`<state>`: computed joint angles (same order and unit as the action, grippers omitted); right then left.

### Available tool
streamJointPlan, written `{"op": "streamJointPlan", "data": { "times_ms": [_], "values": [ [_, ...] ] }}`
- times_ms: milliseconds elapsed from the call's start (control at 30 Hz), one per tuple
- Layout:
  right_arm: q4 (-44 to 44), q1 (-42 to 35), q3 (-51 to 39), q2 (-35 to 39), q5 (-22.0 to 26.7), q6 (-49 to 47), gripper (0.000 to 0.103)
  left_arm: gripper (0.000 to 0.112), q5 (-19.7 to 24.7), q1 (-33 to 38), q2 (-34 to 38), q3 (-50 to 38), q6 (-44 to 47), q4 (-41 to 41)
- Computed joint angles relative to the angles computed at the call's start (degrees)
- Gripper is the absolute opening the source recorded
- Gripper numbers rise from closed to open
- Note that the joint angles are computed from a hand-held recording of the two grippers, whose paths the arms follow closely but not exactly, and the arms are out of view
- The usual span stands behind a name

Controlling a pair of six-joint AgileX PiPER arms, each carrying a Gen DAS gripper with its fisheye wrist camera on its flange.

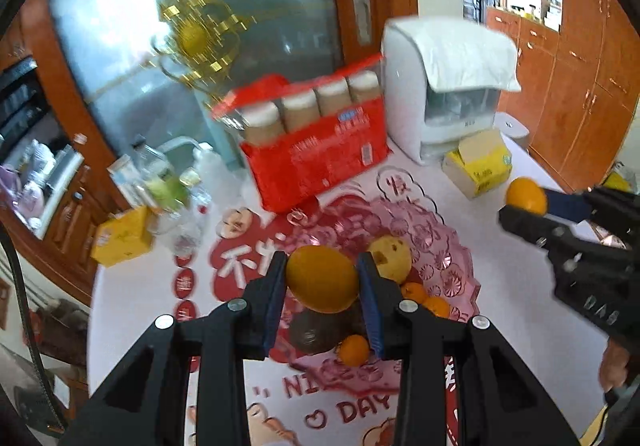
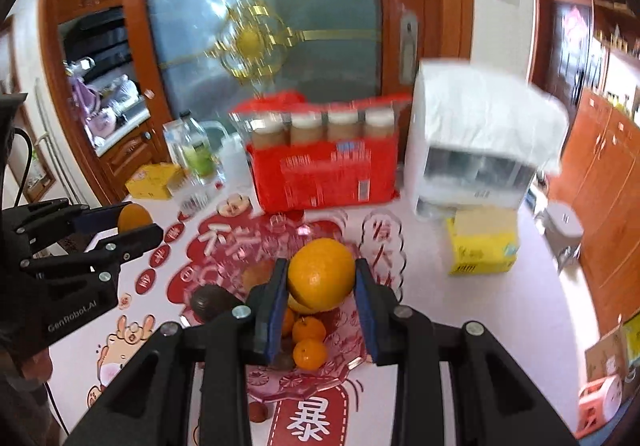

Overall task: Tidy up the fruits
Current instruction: 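Carry both mandarins with both tools over the bowl, then open both tools to release the mandarins into the bowl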

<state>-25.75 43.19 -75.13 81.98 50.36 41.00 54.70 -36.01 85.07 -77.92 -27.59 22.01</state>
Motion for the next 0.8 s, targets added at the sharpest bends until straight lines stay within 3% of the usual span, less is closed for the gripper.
{"op": "streamJointPlan", "data": {
  "times_ms": [200,467,500,600,667,800],
  "values": [
    [3.9,-3.9,5.5,8.3,-6.4,0.8,0.032,0.034,-10.1,3.1,8.4,5.6,4.9,-6.2],
    [10.4,-6.9,8.2,16.5,-11.9,-2.6,0.033,0.035,-15.1,4.3,15.2,7.5,7.1,-7.6],
    [12.3,-7.4,8.5,16.9,-12.7,-4.3,0.033,0.041,-15.6,4.4,15.4,7.6,7.3,-7.8],
    [15.1,-7.9,9.0,17.1,-14.0,-6.3,0.042,0.077,-17.0,4.6,14.7,8.9,4.8,-6.3],
    [15.1,-7.8,9.6,16.6,-14.9,-5.8,0.048,0.081,-17.9,4.7,13.3,10.1,2.9,-4.9],
    [17.2,-8.3,10.5,15.1,-15.8,-7.2,0.049,0.081,-17.1,4.8,11.7,11.1,2.1,-4.7]
  ]
}}
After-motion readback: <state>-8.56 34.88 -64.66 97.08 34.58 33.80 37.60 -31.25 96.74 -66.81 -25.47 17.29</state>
